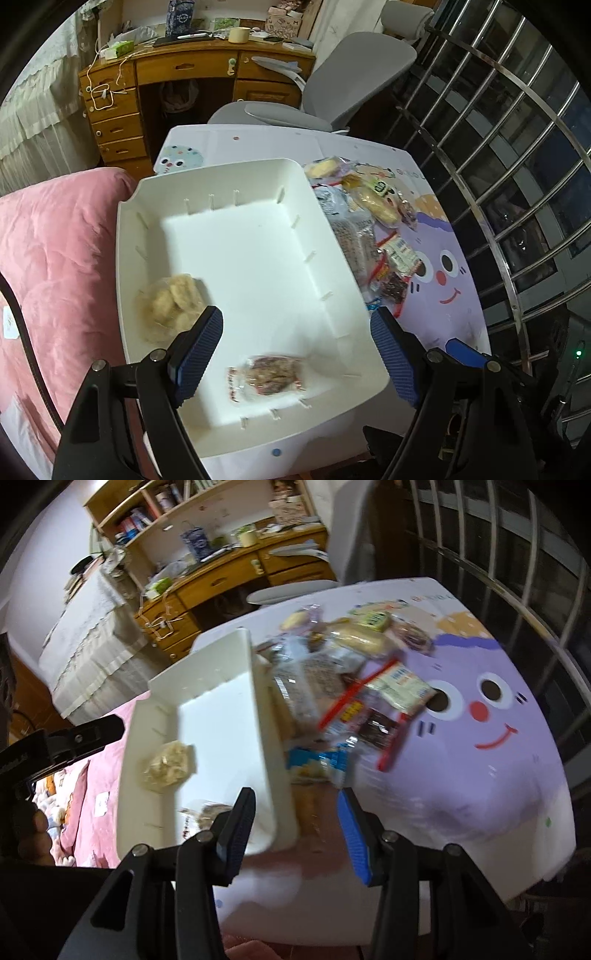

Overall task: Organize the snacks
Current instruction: 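Withdraw both grippers from the tray back toward the snack pile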

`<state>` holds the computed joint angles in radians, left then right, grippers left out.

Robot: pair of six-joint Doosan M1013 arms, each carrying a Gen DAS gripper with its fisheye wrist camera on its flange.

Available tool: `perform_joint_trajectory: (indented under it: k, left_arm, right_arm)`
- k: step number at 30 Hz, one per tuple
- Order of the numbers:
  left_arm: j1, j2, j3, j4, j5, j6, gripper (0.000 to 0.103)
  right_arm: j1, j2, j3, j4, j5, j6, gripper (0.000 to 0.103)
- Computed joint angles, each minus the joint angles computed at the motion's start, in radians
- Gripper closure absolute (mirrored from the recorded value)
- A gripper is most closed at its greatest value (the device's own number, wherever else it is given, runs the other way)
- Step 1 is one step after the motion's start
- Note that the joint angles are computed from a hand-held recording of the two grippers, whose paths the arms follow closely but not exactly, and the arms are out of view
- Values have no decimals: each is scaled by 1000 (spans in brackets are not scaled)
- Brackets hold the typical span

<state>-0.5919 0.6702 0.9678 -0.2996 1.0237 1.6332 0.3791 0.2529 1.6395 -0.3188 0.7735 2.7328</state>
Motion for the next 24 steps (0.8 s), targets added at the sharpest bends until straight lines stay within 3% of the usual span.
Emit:
perform_joint_trajectory:
  k: [7, 10, 24]
  left_arm:
    - [-34, 4, -2, 7, 1, -62, 22]
    - [-52, 7, -11, 15, -1, -98, 16]
    - [-146, 53, -88, 119, -4, -356, 15]
  right_arm:
    - [-26, -31, 39, 33, 28, -44, 48]
    - [-44, -44, 54, 58, 25, -100, 46]
    - [-179, -94, 110, 207, 2, -471, 39]
